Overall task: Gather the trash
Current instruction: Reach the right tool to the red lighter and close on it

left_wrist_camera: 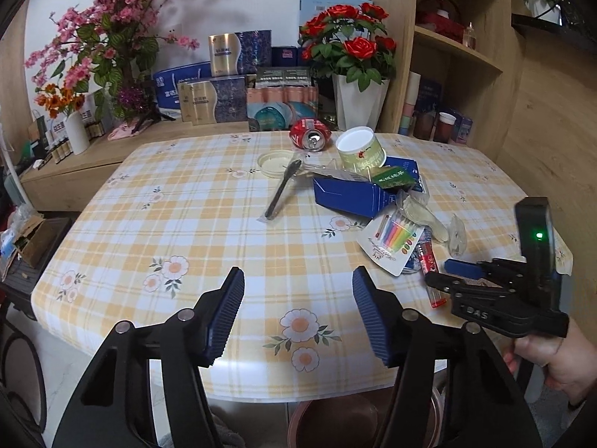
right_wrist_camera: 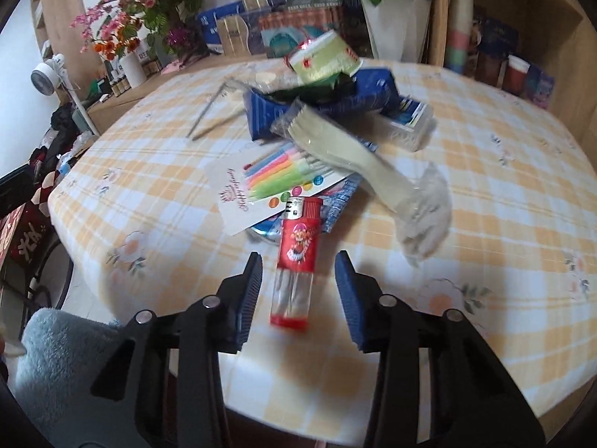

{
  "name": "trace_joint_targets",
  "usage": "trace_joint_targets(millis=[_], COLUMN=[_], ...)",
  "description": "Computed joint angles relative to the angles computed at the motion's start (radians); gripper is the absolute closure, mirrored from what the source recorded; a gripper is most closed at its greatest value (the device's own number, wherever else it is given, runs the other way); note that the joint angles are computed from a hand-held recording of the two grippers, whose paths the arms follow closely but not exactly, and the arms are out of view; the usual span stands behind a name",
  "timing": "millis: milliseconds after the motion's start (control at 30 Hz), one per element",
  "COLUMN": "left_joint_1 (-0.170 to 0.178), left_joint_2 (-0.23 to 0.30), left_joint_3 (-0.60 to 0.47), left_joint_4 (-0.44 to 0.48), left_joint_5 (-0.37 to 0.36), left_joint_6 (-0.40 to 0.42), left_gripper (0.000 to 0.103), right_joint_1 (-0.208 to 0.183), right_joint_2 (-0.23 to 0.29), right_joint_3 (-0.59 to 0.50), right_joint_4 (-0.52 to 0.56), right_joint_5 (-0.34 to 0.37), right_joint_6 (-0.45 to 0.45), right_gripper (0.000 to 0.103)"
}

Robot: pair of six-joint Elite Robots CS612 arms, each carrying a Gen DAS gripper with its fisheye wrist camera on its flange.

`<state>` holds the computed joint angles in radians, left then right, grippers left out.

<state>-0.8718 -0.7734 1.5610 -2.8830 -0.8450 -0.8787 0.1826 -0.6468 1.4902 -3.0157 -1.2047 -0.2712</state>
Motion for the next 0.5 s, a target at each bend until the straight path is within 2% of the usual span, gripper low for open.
trace_joint_targets(millis=[100,200,500], left_joint_1=[0.010,0.016,0.010], left_joint_2=[0.014,0.025,0.048], left_joint_3=[-0.014,-0.024,-0.053], left_joint_4=[-0.021,-0.044,-0.080], left_joint_5=[-0.022,-0.041,-0.083], left_joint_6=[0.022,0.043,0.089], left_gripper=[0.045,0.045,0.046], right_joint_1=[0.003,0.001,-0.031], right_joint_2=[0.012,0.014,-0.016], right_joint_3=[-0.022,-0.021,0.048], right_joint_4=[0.037,0.050,-0.025], right_joint_5=[0.000,0.006,0.074], right_joint_6=[-0.001,-0.010,0.032], right_gripper=[0.064,0.077,0.077])
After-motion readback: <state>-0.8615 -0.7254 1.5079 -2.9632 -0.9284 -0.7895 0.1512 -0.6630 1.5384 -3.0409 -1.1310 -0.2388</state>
